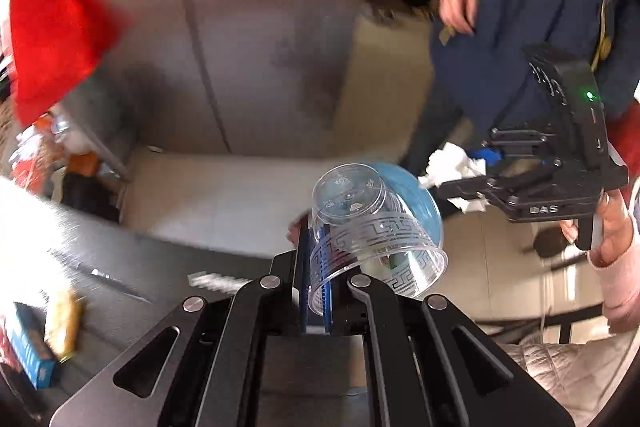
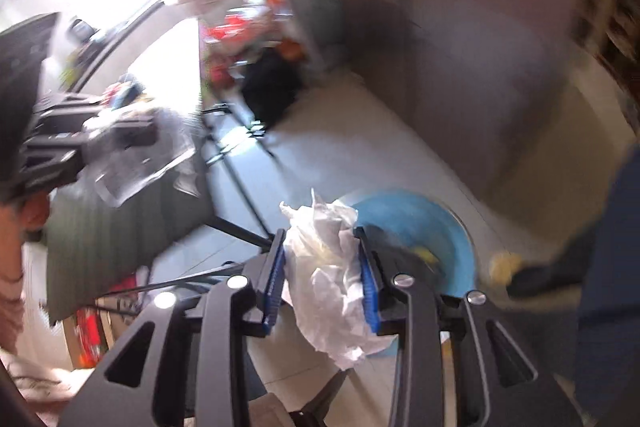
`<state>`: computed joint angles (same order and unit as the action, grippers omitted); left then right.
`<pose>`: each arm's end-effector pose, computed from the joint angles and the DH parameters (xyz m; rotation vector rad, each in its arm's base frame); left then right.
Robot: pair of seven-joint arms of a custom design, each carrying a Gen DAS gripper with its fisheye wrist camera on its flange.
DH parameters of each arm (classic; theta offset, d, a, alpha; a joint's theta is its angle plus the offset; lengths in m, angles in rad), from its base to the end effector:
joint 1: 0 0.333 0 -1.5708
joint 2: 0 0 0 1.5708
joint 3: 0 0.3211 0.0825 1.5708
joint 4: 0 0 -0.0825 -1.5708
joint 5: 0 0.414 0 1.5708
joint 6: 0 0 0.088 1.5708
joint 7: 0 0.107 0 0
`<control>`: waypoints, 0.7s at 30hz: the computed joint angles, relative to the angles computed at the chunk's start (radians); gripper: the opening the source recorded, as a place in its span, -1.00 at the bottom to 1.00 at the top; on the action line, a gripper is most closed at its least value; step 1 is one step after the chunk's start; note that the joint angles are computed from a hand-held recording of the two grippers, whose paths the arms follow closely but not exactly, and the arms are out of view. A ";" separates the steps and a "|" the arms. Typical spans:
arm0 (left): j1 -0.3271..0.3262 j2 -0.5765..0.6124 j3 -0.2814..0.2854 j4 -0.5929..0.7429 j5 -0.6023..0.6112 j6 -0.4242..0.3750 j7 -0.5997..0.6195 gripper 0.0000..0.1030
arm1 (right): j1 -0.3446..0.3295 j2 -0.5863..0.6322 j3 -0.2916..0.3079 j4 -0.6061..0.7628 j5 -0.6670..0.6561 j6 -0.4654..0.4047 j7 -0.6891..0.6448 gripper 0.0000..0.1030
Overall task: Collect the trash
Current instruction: 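Carry the cup and tissue over the blue bucket and open both tools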
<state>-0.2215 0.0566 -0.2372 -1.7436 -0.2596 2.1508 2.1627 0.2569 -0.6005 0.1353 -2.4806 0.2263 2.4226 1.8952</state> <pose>0.5722 -0.2907 0.5673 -0.9188 2.8334 -0.6361 0.4020 0.1740 0.5484 -1.7780 1.8952 -0.1646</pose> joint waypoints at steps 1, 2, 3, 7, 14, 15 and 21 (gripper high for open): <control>-0.019 0.007 -0.014 0.000 0.040 -0.013 -0.038 -0.90 | -0.014 -0.029 0.000 -0.049 0.001 0.004 0.026 -0.34; -0.036 0.040 -0.025 0.031 0.077 -0.049 -0.078 -0.90 | -0.017 -0.041 -0.005 -0.075 0.008 0.010 0.036 -0.34; -0.050 0.072 -0.032 0.062 0.104 -0.080 -0.111 -0.90 | -0.017 -0.052 -0.015 -0.112 0.027 0.026 0.044 -0.34; -0.123 0.204 -0.052 0.173 0.273 -0.178 -0.267 -0.90 | -0.003 -0.024 -0.043 -0.207 0.095 0.102 0.050 -0.34; -0.228 0.399 -0.042 0.352 0.465 -0.329 -0.424 -0.87 | 0.053 0.094 -0.100 -0.254 0.240 0.206 -0.012 0.76; -0.241 0.427 -0.039 0.383 0.483 -0.345 -0.439 -0.83 | 0.062 0.093 -0.111 -0.264 0.271 0.214 -0.018 0.95; -0.276 0.486 -0.043 0.447 0.508 -0.390 -0.485 -0.04 | 0.034 0.018 -0.102 -0.321 0.298 0.190 -0.001 0.94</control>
